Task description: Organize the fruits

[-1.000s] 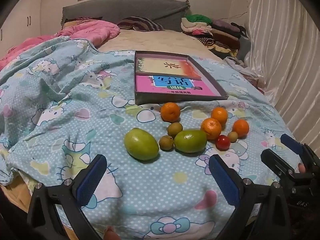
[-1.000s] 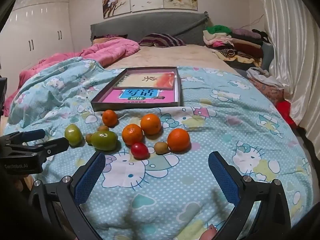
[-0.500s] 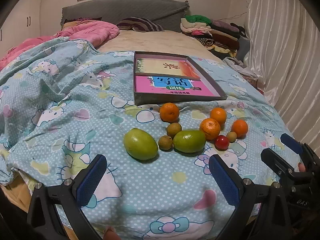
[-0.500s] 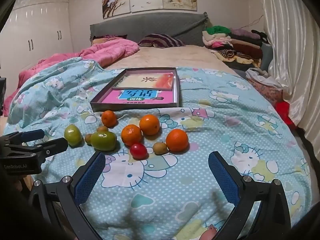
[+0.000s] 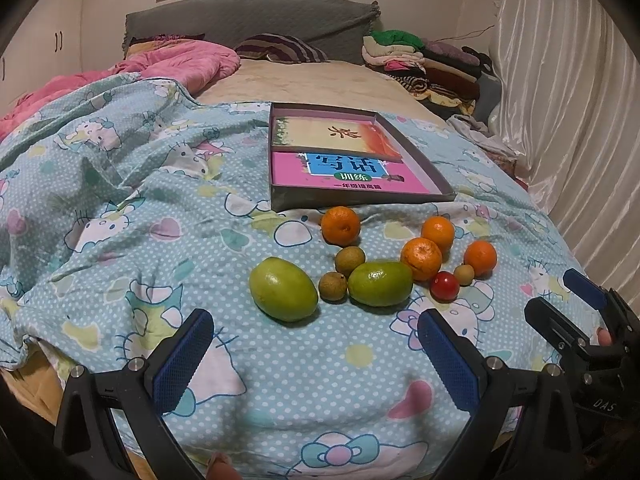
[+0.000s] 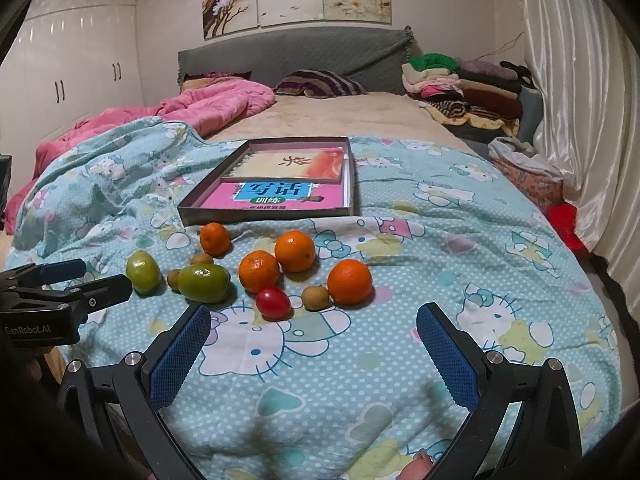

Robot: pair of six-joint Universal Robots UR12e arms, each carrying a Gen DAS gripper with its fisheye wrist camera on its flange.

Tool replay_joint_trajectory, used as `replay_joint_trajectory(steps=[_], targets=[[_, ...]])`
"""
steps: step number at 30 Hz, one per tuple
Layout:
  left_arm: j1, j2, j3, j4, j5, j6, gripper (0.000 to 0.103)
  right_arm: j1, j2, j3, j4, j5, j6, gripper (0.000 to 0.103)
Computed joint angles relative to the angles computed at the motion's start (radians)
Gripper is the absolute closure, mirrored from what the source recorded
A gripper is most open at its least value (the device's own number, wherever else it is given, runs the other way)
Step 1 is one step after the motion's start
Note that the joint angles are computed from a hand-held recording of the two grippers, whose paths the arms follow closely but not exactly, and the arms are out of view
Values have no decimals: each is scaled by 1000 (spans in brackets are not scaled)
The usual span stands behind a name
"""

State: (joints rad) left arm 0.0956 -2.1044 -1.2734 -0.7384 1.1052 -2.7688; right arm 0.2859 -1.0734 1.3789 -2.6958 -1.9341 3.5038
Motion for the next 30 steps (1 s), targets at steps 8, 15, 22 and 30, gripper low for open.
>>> replay_joint_trajectory(steps=[8,15,22,30], targets=[[2,-1,3,-6,-5,5,0,0,0,0,2,1,1,0],[1,-1,2,-4,-2,3,0,0,0,-1,4,0,2,0],[1,-1,2,-6,-1,4,0,1,0,-1,3,-1,2,0],[1,-2,5,-17,-2,11,0,1,1,-3,10,-1,5,0]])
